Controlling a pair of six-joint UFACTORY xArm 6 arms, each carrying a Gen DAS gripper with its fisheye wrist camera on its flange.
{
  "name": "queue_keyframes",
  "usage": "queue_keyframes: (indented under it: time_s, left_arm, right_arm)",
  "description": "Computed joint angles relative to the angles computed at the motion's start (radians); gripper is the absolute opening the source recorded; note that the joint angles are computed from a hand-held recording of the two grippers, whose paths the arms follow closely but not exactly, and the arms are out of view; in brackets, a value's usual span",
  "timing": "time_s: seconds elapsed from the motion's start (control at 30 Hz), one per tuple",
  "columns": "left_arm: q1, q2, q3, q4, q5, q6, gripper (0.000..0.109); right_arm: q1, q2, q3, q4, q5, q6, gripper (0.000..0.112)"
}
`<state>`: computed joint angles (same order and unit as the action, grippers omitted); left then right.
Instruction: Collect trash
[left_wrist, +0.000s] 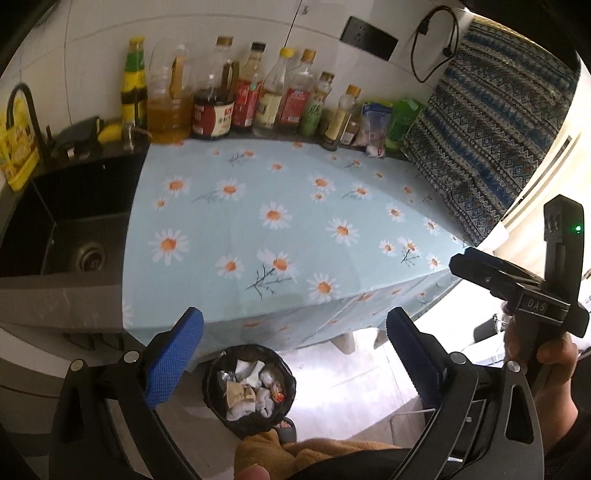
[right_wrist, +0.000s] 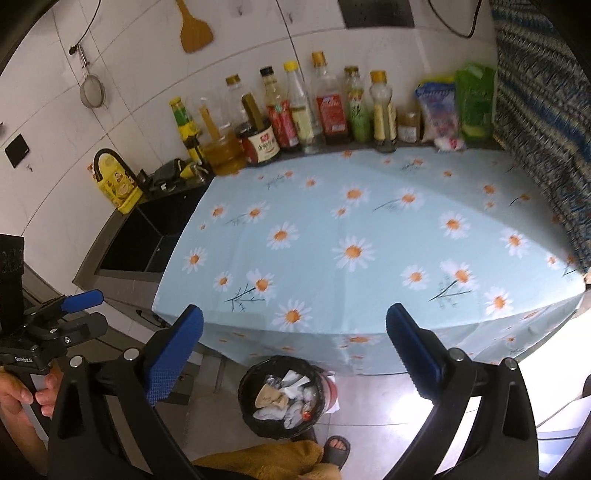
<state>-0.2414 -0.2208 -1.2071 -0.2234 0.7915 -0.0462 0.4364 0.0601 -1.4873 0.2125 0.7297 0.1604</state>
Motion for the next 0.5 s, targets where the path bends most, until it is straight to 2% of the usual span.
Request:
queue_keyframes:
  time_s: [0.23, 0.5]
  left_arm:
    - [-0.052, -0.036, -0.003, 0.127, 0.002, -0.108, 0.096]
    - [-0.111, -0.085, 0.027, 0.291, -0.034, -0.243, 0.096]
  right_arm:
    - [-0.029, -0.077, 0.064, 0.033, -0.037, -0.047, 0.098]
    - [-0.039, -0.162, 0.147, 0.05, -0.07, -0.093, 0.098]
